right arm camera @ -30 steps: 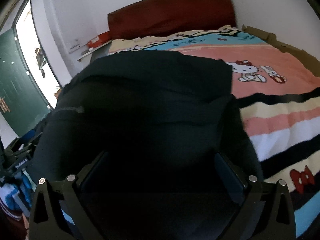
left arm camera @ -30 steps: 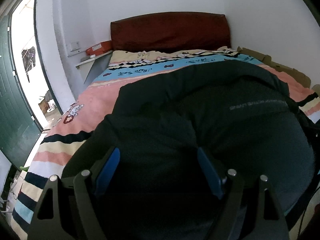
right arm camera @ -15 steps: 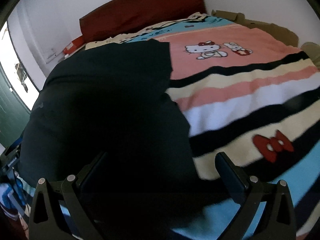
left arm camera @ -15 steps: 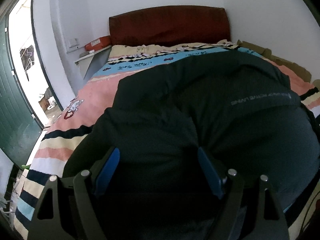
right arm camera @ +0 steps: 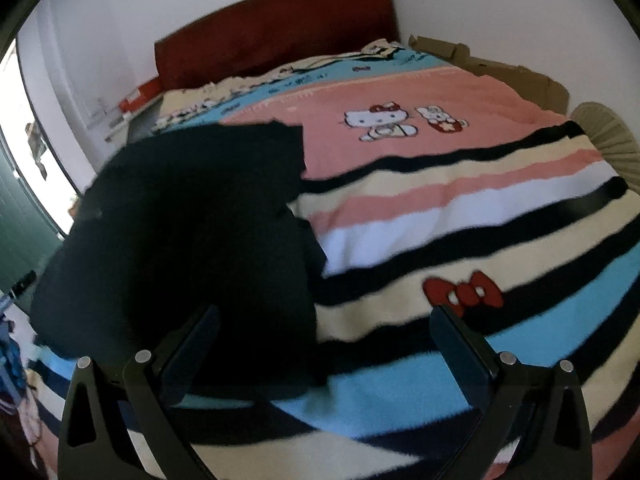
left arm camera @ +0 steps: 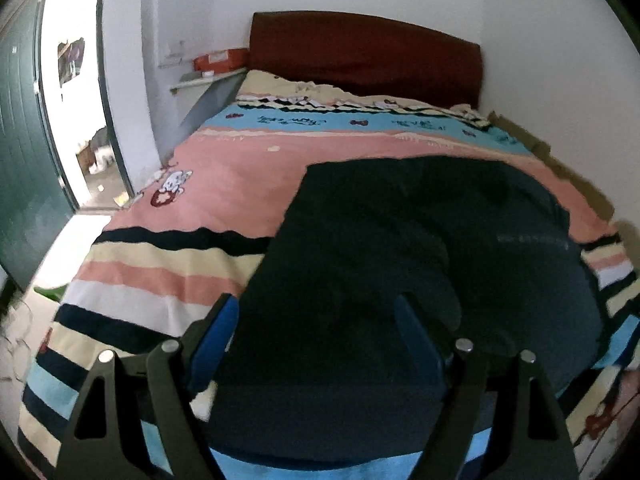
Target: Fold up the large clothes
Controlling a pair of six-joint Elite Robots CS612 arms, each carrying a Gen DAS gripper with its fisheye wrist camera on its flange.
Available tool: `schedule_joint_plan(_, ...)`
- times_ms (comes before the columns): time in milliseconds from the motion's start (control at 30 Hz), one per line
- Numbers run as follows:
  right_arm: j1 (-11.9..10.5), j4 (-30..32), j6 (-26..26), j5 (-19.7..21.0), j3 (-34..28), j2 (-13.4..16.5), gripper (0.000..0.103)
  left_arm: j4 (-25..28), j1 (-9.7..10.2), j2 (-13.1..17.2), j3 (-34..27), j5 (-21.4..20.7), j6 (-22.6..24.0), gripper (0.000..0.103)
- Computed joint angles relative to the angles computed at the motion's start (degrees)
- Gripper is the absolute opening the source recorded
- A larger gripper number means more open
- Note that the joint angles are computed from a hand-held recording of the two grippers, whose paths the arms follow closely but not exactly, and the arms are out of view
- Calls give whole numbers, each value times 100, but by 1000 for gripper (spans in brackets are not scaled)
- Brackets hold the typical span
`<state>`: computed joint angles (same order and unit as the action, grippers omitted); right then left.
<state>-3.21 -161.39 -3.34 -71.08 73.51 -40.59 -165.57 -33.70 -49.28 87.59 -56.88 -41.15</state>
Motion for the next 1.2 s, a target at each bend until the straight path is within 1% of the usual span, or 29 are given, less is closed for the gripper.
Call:
schedule_joint_plan(100, -19, 252, 72, 376, -276, 110, 103, -190, 269, -22, 24, -833, -201, 80)
schedule_joint_plan(167, 18, 462, 36, 356, -490, 212, 102, -206, 433, 14, -21, -1231, -324, 80)
schedule_joint_plan(200, 38, 575, -14, 337, -585, 260, 102, -170, 539, 63, -94, -1517, -330, 80)
schedule_joint_plan(267, 56, 970, -134, 480, -865, 399, 102, -143, 700, 160, -219, -2031, -337, 80)
schedule_joint_plan(333, 47, 1593, -138, 824, -1296, 628, 102, 0, 872, 324, -451, -2558, -328, 80)
schedule_joint_plan(433, 16, 2341, 124, 1279, -1939, 1005, 102, 283, 1066, 607, -811, -3284, -270, 80)
schedule_joint_plan(467, 5, 2650, 178, 1453, -2182, 1146, 102, 283, 1125, 688, -889, -3525, -291, 82)
schedule_joint_plan(500, 0, 3095, 186, 1622, -2518, 1340, 102, 268, 1204, 796, -977, -3835, -324, 85)
schedule_joint_plan(533, -2, 3438, 136, 1744, -2758, 1477, 102, 270, 1257, 864, -1029, -3989, -359, 93)
schedule_joint_plan(567, -12, 3784, 60, 1909, -2992, 1611, 102, 256, 1300, 923, -1062, -4123, -425, 99)
schedule_joint_plan(600, -25, 4293, -52, 2180, -3332, 1808, 102, 166, 1355, 1010, -1090, -4336, -559, 102)
schedule_joint_plan(633, -32, 4595, -124, 2338, -3545, 1932, 102, 96, 1389, 1066, -1105, -4467, -641, 103)
schedule_joint_plan(700, -25, 5052, -310, 2548, -3903, 2148, 102, -235, 1455, 1240, -1135, -4923, -806, 103)
schedule_joint_plan(767, -5, 5304, -487, 2692, -4104, 2278, 103, -449, 1478, 1315, -1133, -5073, -813, 103)
schedule_joint_plan(900, 36, 5764, -838, 2961, -4406, 2467, 102, -948, 1459, 1366, -1027, -5119, -735, 103)
schedule_joint_plan(933, 43, 5724, -869, 3013, -4371, 2462, 102, -1073, 1438, 1359, -971, -5074, -740, 103)
schedule_joint_plan(1033, 58, 5178, -893, 3081, -3980, 2322, 102, -1344, 1364, 1338, -850, -4922, -779, 103)
schedule_joint_plan(1100, 66, 4796, -919, 3094, -3716, 2232, 102, -1504, 1291, 1296, -722, -4741, -829, 103)
schedule_joint_plan(1200, 88, 4588, -935, 3038, -3540, 2157, 102, -1666, 1173, 1247, -604, -4510, -804, 102)
